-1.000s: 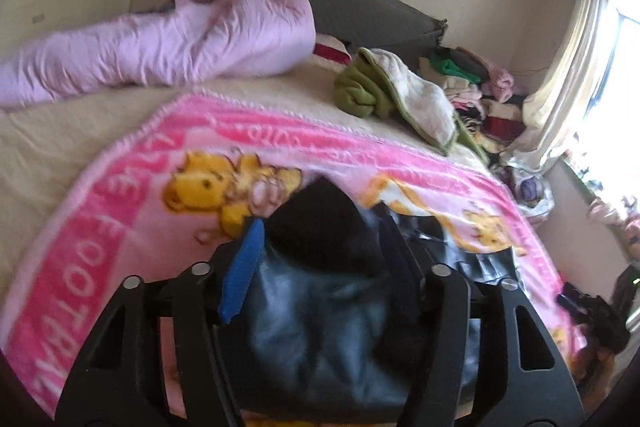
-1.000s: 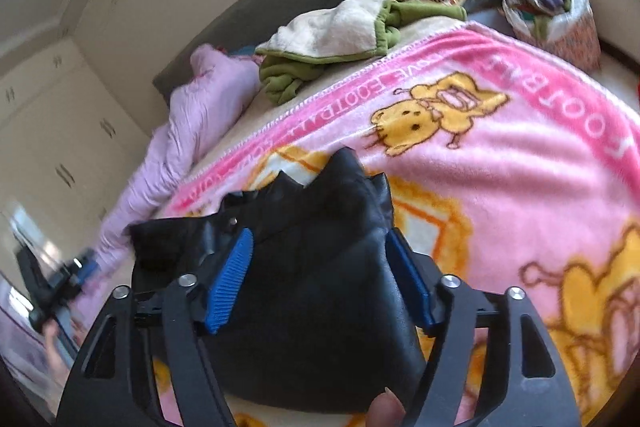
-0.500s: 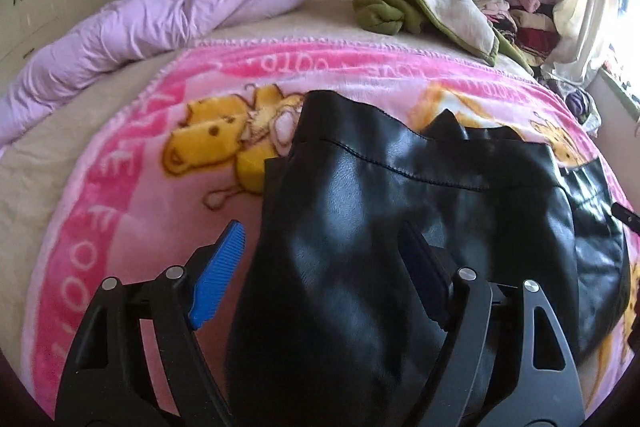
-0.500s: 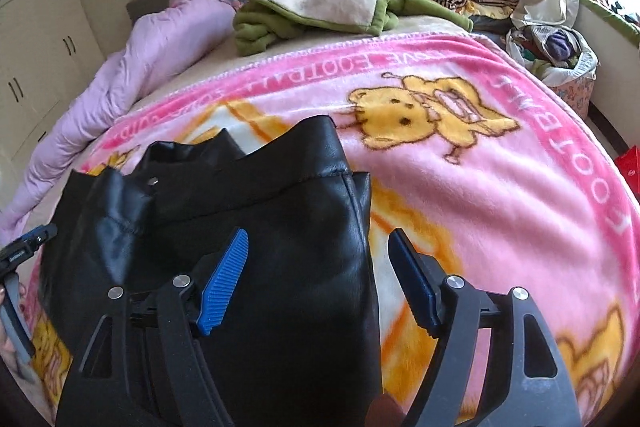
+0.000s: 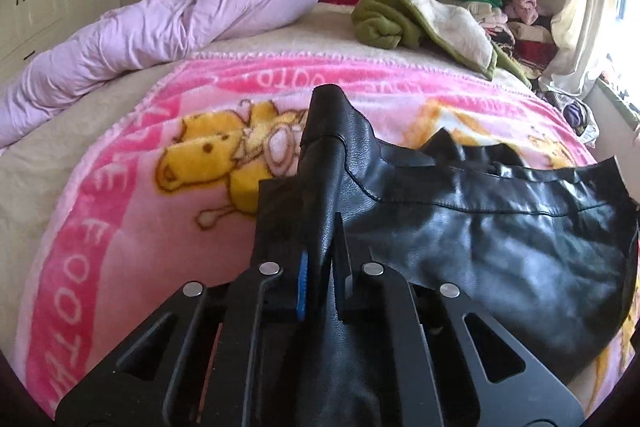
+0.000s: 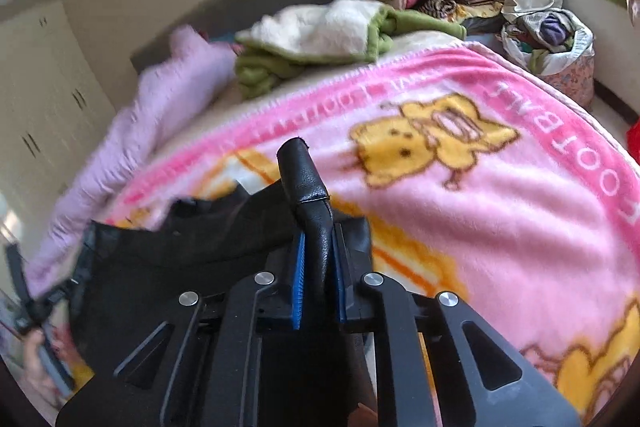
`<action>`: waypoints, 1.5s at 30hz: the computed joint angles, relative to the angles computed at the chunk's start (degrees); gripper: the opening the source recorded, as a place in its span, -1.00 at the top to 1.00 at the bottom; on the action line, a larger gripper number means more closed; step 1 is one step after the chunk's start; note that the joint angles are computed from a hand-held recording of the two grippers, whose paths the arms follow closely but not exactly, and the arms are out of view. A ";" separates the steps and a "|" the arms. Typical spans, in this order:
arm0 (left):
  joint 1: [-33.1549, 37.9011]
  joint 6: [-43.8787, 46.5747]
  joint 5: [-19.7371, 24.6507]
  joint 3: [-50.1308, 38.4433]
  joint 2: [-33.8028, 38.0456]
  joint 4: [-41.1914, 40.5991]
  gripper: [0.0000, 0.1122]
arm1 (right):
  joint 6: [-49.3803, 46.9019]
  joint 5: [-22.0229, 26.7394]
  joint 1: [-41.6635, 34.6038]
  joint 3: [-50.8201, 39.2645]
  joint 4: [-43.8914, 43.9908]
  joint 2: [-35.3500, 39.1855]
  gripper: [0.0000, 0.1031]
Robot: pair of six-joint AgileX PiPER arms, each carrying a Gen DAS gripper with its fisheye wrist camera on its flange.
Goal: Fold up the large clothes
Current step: 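Open and regrasp the jacket edge with the right tool while the left tool holds, then press the folded jacket flat and open both tools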
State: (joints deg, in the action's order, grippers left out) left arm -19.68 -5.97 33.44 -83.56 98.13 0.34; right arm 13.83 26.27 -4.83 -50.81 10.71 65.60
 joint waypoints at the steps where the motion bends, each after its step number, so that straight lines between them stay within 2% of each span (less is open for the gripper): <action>1: -0.03 -0.13 0.03 -0.31 -0.10 0.10 0.95 | -2.90 0.04 -0.94 -0.27 3.59 -0.72 0.79; 5: -0.02 -1.93 0.91 -3.11 0.27 0.65 0.96 | -8.20 -0.88 -3.10 -1.81 11.51 -0.80 0.79; 10: 0.34 -1.91 1.58 -6.42 2.77 -1.18 0.96 | -3.71 -2.78 -3.28 -2.82 8.69 3.61 0.79; 14: -1.72 -6.89 1.67 -7.23 5.77 6.01 0.95 | 5.26 -4.19 -1.62 -1.91 -0.72 7.15 0.79; 18: -2.43 -9.28 2.45 -7.26 8.63 9.89 0.81 | 13.34 -4.44 -0.40 -0.57 -8.30 10.14 0.75; 21: -1.73 -9.33 0.68 -5.03 9.29 9.38 0.64 | 20.35 -3.96 1.28 -0.20 -14.96 11.36 0.70; 24: -1.26 -8.58 -0.87 -2.85 7.79 8.37 0.59 | 26.62 -1.05 3.78 -0.98 -21.99 11.13 0.62; 25: -1.62 -9.70 -0.84 -2.35 7.04 10.07 0.54 | 27.48 -0.70 4.09 -0.83 -22.91 10.43 0.56; 27: -2.21 -11.30 -0.35 -1.48 5.86 12.42 0.15 | 24.86 -0.43 3.63 0.44 -19.63 7.79 0.40; 28: -2.12 -11.35 -0.56 -0.47 4.80 11.99 0.06 | 23.40 0.58 3.49 1.00 -17.55 6.30 0.18; 29: -1.82 -10.02 -0.43 -0.24 4.39 10.03 -0.06 | 22.62 0.99 3.59 1.55 -16.43 5.03 0.06; 30: -1.39 -8.01 -0.39 0.34 3.65 7.55 -0.10 | 21.68 0.87 3.94 3.01 -15.35 2.75 0.04; 31: -1.51 -7.67 -0.53 1.70 2.30 7.35 -0.16 | 21.72 1.01 4.56 4.22 -15.34 0.80 -0.11; 32: -2.09 -9.08 -0.60 2.56 1.56 9.44 -0.31 | 22.92 2.00 5.70 5.61 -16.22 -1.53 -0.26; 35: -3.10 -10.86 -0.48 5.51 -1.45 12.78 -0.39 | 21.48 3.10 7.68 9.32 -13.77 -7.03 -0.34; 38: -2.94 -11.19 -0.21 7.66 -4.09 13.67 -0.58 | 23.48 4.73 10.14 12.38 -14.51 -11.38 -0.39; 42: -1.72 -10.02 0.03 10.24 -6.55 12.53 -0.59 | 25.57 6.33 11.79 15.21 -14.72 -14.92 -0.41; 45: -0.64 -8.84 -0.27 12.17 -7.83 11.27 -0.61 | 23.05 7.65 10.55 16.60 -11.25 -16.64 -0.39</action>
